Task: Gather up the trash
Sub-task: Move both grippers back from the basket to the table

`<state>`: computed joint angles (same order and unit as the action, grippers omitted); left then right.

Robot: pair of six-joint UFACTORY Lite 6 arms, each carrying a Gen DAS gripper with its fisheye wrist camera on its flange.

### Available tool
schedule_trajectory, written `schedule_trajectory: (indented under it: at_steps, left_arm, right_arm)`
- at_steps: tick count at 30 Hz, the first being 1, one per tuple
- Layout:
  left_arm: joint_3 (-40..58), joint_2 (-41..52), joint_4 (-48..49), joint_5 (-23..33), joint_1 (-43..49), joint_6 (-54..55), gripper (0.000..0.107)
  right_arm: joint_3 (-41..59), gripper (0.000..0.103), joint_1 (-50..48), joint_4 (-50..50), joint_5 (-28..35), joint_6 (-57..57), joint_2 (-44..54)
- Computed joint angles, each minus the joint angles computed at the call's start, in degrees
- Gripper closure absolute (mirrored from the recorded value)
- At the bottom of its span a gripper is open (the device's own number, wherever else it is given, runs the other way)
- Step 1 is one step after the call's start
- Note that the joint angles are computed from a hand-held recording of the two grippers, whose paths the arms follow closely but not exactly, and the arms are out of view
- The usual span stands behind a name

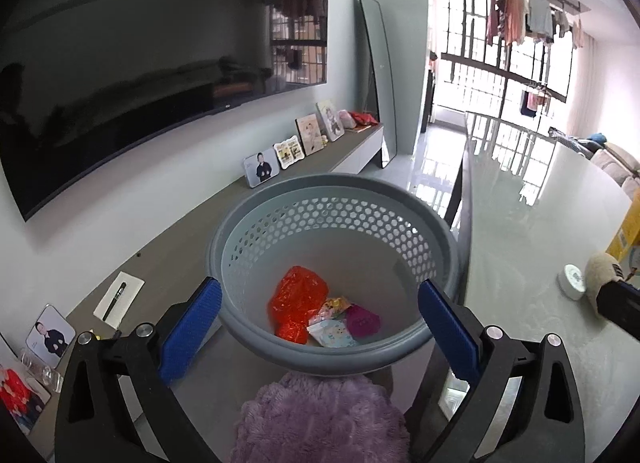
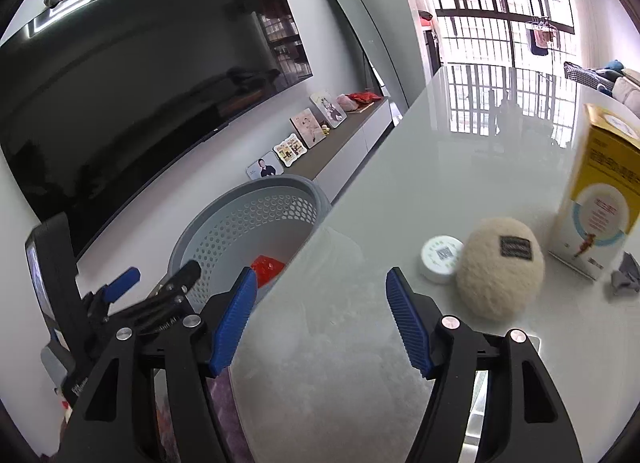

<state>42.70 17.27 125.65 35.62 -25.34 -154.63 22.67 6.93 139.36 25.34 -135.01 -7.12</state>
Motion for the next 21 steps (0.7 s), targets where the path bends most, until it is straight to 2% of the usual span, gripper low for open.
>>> schedule_trajectory:
  at_steps: [3, 6, 10, 16, 21]
  left_arm:
    - [1.2, -1.8, -4.5, -1.1, -3.8, 5.0, 0.01]
    - [2.9, -2.3, -8.6, -0.5, -8.1, 9.4, 0.01]
    - [6.0, -1.6, -12.2, -1.3, -12.1, 13.2, 0.01]
    - [14.6, 3.2, -18.5, -3.3, -16.7, 21.1, 0.01]
    - [23.2, 8.3, -22.9, -5.7, -18.6, 27.2, 0.01]
  right_arm:
    - [-6.0, 0.038, -6.7, -9.7, -0.7, 5.7, -7.5]
    - [-10.8, 0.038, -17.0, -24.5, -0.1, 14.4, -14.8]
    - [-12.5, 0.038, -34.7, -42.0, 5.3, 21.9, -18.1]
    - [-7.7, 0.038, -54.9, -47.5, 11.0, 14.4, -9.0]
    - [0.9, 0.038, -56.3, -46.9, 8.4, 13.0, 0.5]
